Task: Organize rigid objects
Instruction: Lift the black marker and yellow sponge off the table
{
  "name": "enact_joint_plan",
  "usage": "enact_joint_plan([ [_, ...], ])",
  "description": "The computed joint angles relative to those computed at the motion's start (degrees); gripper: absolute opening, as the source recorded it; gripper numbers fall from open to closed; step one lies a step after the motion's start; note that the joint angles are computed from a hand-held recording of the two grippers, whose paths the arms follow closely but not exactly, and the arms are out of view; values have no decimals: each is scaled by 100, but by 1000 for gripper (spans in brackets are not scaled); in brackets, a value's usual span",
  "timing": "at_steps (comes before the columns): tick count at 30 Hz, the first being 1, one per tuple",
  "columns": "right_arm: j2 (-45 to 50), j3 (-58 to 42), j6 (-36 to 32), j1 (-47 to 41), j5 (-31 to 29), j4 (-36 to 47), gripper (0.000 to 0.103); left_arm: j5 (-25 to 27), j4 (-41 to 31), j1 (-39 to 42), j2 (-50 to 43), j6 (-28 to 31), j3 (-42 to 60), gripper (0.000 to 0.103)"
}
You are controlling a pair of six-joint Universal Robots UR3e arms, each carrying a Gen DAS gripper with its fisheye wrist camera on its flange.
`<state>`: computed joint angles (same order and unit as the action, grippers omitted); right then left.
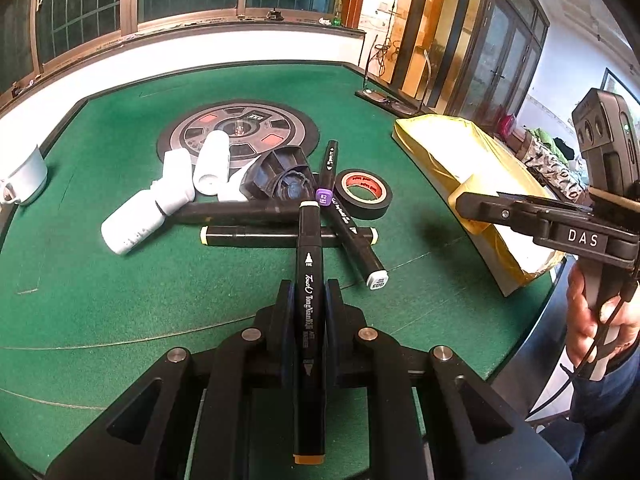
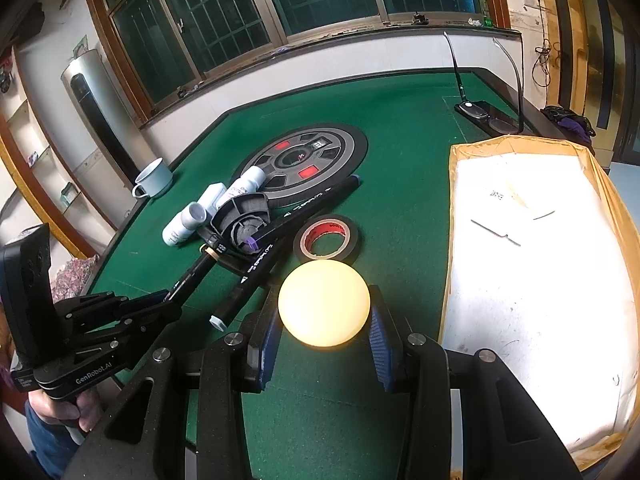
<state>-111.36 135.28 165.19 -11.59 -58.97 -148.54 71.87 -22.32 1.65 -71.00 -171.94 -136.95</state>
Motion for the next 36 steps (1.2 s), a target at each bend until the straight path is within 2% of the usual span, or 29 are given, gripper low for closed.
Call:
enact_joint_plan([
  [17, -136, 39, -72, -92, 122, 141, 36, -162, -235, 278, 256, 167, -176, 12],
  [25, -721, 142, -256, -468, 344, 595, 36, -490, -483, 774, 535, 430, -434, 12],
  [32, -719, 158, -326, -590, 458, 619, 36, -564, -548, 875, 554, 442, -457, 12],
  [36, -897, 176, -514, -924, 635, 900, 36, -662, -610, 752, 565, 370, -285, 12],
])
